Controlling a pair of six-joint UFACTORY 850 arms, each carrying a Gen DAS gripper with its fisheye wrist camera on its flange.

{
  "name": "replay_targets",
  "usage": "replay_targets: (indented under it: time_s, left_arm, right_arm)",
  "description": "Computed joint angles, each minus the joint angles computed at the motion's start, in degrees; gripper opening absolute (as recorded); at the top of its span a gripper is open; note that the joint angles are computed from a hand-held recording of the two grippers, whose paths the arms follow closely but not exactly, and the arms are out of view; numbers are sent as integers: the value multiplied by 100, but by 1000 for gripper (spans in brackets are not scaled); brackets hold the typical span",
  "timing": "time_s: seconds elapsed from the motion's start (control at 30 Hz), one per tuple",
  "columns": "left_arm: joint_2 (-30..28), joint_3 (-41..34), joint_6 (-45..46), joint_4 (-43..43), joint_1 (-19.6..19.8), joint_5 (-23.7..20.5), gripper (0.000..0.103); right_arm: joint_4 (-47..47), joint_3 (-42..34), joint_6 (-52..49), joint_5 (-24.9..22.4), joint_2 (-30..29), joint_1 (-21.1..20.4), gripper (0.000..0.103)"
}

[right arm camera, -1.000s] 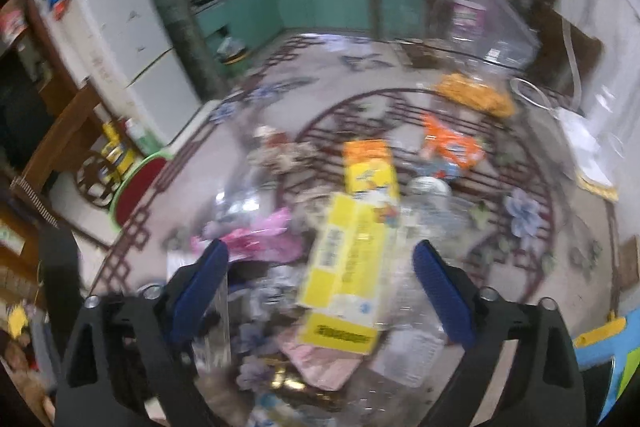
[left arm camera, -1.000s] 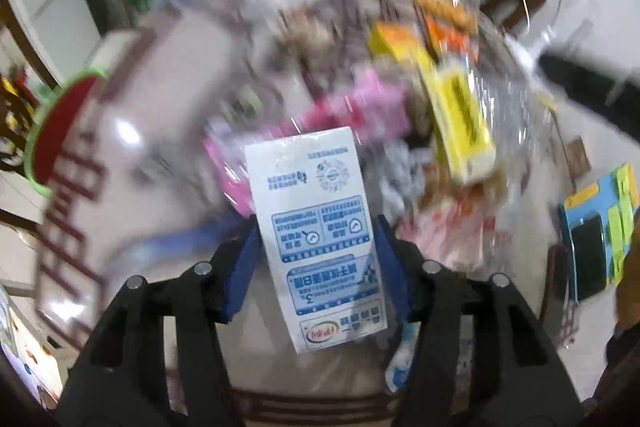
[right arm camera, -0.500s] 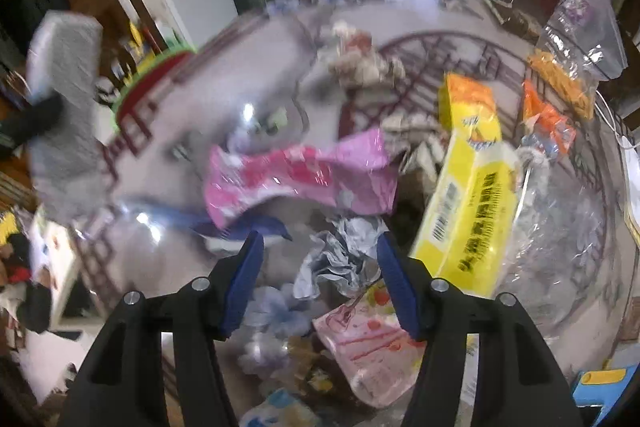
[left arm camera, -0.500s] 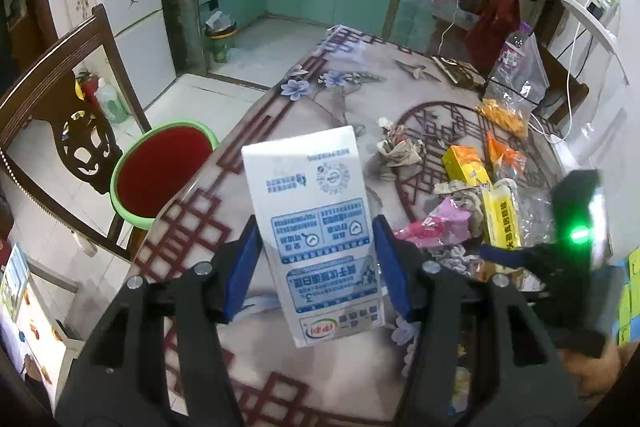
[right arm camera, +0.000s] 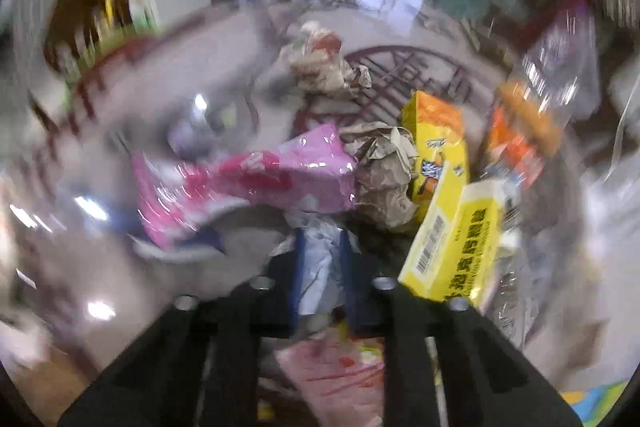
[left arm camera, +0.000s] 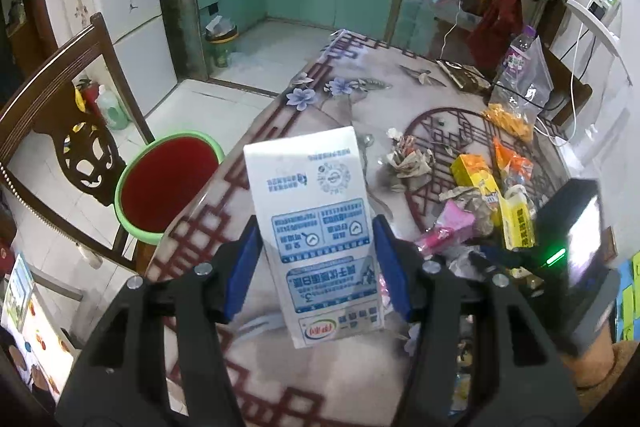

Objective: Collect trash

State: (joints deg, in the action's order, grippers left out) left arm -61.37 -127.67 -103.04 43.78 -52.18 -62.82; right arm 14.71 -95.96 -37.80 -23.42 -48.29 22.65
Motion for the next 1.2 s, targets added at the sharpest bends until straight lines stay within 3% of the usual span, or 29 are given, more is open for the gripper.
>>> replay_targets:
  time_s: [0.03, 0.27, 0.4, 0.6, 0.7, 0.83, 1.03, 1.2]
  left_arm:
    - [40, 87, -15, 21, 23, 76, 54]
    - [634, 1234, -128, 243, 316, 970, 54]
    - [998, 1870, -129, 397, 491, 1347, 54]
    - [1529, 2819, -160, 686, 778, 1775, 53]
    - [1797, 3329, -227, 726, 961, 1987, 53]
    - [2145, 3924, -418, 883, 1166, 2149, 53]
    - [2567, 4628, -720, 1175, 1442, 2271, 53]
    - [2817, 5073, -889, 1197, 1646, 2320, 53]
  right_arm:
    - [406, -218, -122, -272, -84, -83, 0]
    - [1791, -738, -175, -938, -229, -330, 0]
    - [2017, -729, 104, -824, -88, -164, 0]
    - [1835, -413, 685, 19, 418, 158, 1]
    - [2134, -498, 564, 199, 440, 276, 1]
    - [1654, -754, 997, 327, 324, 588, 1]
    - [2118, -1737, 864, -341, -304, 855, 1]
    - [2216, -3032, 989, -1148, -1189, 1107, 1]
